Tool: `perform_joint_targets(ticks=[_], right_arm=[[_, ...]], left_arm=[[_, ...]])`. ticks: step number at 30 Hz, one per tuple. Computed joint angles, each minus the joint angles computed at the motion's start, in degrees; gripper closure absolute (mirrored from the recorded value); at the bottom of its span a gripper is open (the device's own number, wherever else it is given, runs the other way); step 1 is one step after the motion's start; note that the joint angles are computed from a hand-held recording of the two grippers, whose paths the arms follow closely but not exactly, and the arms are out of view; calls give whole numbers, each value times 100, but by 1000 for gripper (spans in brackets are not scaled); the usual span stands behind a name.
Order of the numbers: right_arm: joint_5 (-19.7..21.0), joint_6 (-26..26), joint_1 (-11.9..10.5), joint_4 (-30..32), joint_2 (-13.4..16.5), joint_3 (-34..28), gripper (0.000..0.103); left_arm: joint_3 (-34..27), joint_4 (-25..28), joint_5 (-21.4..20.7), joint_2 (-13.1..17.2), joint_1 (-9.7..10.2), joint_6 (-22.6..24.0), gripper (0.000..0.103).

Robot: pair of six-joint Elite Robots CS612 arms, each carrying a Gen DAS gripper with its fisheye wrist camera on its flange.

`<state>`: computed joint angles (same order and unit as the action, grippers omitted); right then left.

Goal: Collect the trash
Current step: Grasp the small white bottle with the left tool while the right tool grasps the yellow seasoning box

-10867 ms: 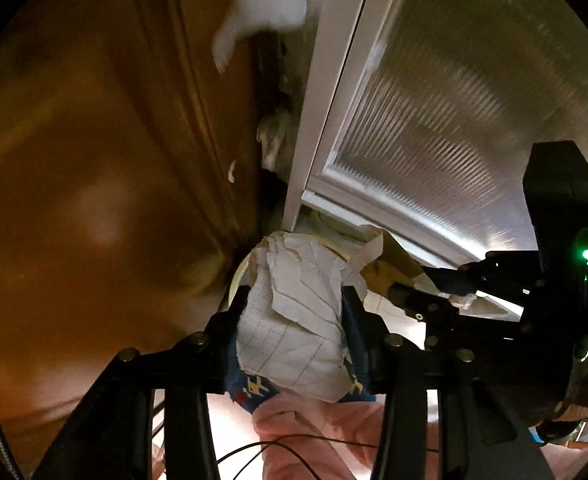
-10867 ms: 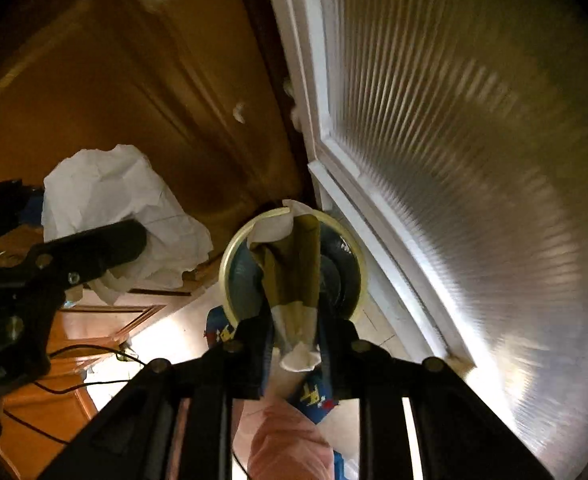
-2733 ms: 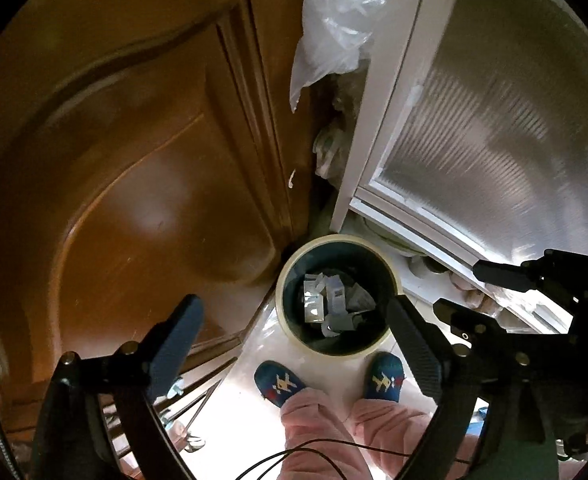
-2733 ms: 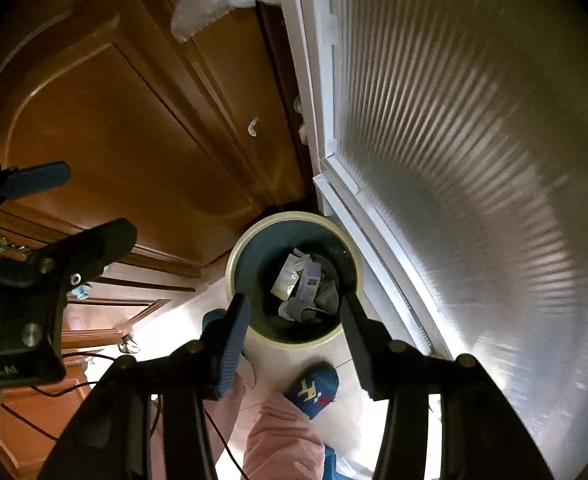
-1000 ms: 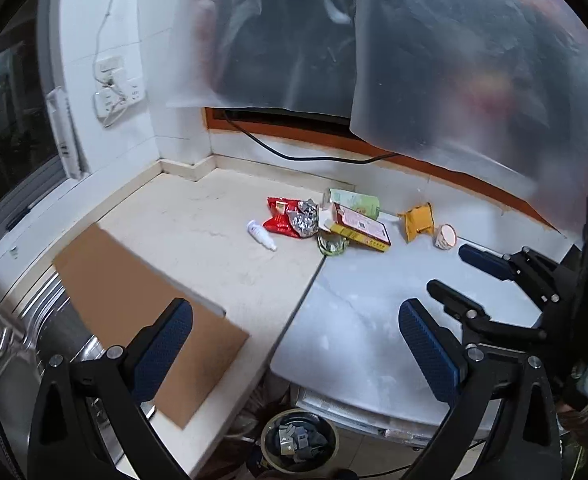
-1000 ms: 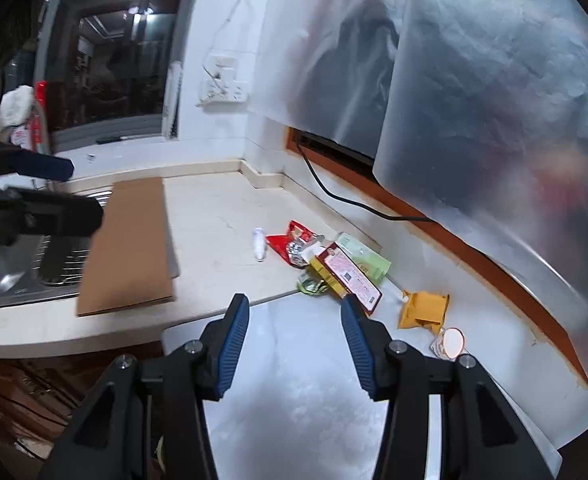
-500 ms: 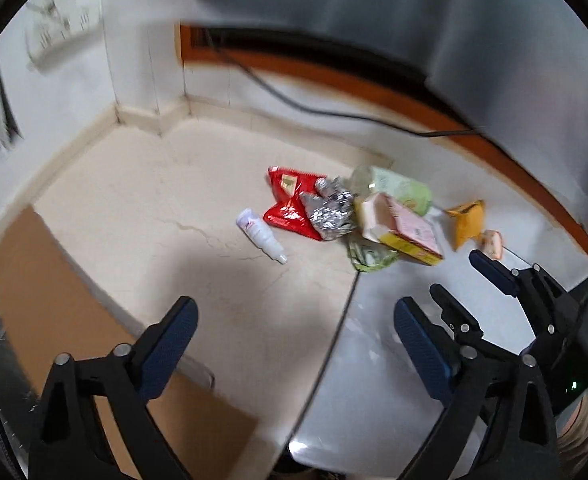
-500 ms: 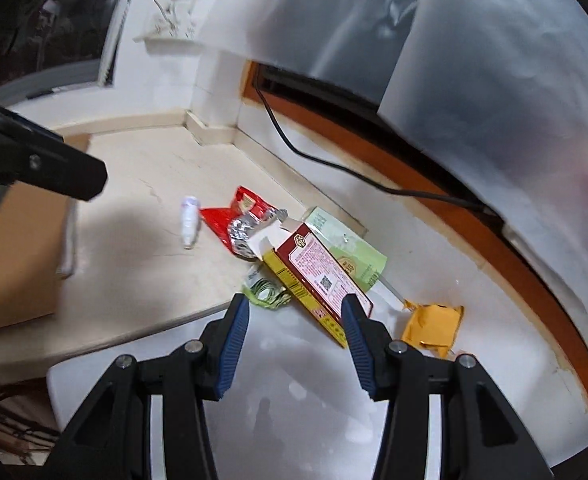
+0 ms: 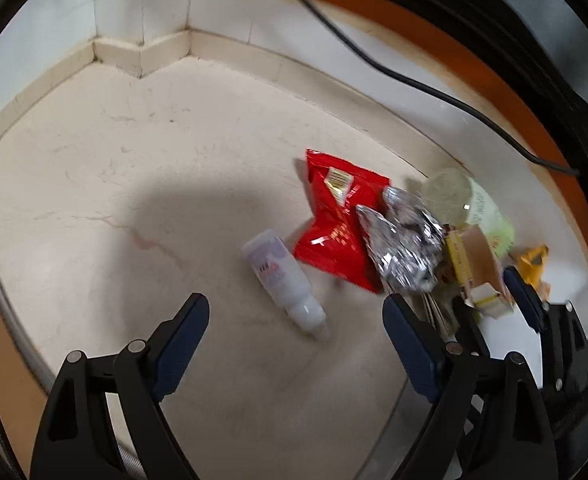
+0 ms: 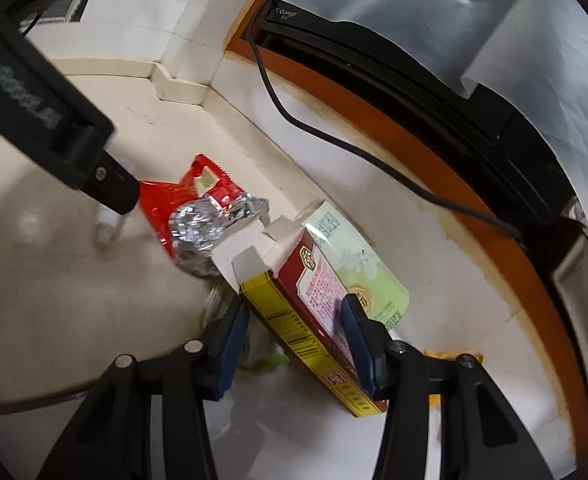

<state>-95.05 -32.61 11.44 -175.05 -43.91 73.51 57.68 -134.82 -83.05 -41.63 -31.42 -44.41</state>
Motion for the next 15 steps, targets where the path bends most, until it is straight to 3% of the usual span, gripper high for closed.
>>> perform_joint_targets(ticks=[7,11,15], right_arm=[[-589,228,32,82,143,-215,57],[-583,371,-17,-65,136,-204,66],[-405,691,-103,-48,-5,-97,72]], left_arm=[[-305,119,-36,242,45,-254,37],[-377,198,77,285,4,-156,81],[-171,-56,231,192,-42,-173,81]])
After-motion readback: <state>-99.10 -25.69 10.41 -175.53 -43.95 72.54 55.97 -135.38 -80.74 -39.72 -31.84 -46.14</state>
